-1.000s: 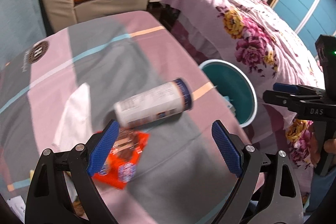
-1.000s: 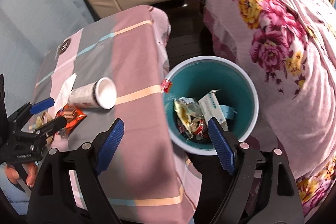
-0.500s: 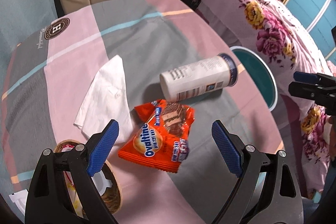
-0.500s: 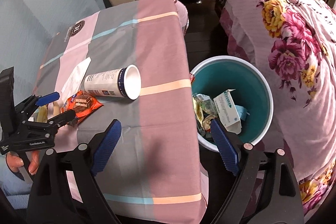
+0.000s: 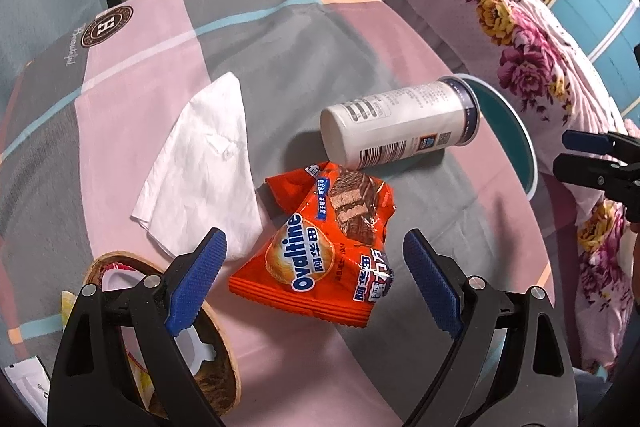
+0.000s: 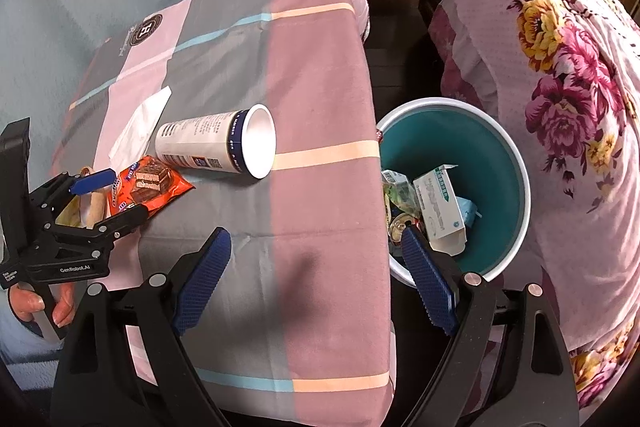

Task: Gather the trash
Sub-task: 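Move both tools back to the Ovaltine packet and white container on the table, then grasp the orange Ovaltine packet with the left tool while the right tool grasps the white container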

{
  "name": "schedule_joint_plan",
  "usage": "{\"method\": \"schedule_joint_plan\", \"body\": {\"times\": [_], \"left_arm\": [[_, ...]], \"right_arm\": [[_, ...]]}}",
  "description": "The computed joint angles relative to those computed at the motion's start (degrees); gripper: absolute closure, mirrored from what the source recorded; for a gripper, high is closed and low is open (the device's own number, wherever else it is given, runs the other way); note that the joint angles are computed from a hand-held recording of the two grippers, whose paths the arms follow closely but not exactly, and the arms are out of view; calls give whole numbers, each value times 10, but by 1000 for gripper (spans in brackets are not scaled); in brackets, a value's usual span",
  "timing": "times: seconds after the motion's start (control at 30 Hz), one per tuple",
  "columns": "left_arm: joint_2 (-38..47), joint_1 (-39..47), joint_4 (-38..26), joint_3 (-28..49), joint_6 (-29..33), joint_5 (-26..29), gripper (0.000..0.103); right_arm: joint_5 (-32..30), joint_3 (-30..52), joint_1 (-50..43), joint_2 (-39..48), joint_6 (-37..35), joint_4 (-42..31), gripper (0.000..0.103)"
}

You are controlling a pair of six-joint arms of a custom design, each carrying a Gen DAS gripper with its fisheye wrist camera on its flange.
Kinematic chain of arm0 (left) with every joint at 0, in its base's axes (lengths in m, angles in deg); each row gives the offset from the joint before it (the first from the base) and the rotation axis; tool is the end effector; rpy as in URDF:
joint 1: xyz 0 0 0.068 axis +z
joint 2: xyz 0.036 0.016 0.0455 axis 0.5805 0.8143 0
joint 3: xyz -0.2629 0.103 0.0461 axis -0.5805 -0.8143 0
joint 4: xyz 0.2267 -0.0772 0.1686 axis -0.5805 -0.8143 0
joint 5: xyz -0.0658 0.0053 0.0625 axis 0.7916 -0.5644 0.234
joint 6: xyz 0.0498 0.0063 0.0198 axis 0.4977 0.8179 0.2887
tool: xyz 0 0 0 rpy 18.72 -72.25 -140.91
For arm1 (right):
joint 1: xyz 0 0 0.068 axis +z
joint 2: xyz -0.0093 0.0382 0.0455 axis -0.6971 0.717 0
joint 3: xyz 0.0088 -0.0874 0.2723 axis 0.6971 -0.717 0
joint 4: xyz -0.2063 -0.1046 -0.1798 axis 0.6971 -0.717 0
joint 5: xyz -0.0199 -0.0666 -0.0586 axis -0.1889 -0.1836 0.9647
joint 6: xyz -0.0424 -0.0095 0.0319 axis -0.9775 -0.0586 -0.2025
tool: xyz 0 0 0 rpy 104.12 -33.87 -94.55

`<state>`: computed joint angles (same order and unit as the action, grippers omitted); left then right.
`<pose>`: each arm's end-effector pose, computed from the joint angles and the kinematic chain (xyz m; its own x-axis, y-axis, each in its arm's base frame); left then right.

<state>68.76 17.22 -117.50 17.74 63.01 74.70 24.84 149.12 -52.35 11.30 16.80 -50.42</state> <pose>0.2707 -0.0906 0.2138 -0.9200 -0.0340 -0.3905 0.0337 0.9857 -0.1652 0.3259 -0.0374 0.2705 -0.8868 -0.3403 -0.3128 -0.3911 0.9131 0.1153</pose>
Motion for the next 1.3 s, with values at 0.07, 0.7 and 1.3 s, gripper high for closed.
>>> {"method": "schedule_joint_plan", "body": {"times": [0.07, 0.7, 1.3], "left_arm": [[2, -1, 2, 0, 2, -1, 13], [-5, -3, 27, -13, 27, 16, 49], [-97, 173, 0, -12, 53, 59, 51]], "right_arm": [[2, 1, 5, 1, 0, 0, 20], [42, 8, 41, 5, -10, 6, 20], [134, 36, 222, 50, -130, 42, 20]]}}
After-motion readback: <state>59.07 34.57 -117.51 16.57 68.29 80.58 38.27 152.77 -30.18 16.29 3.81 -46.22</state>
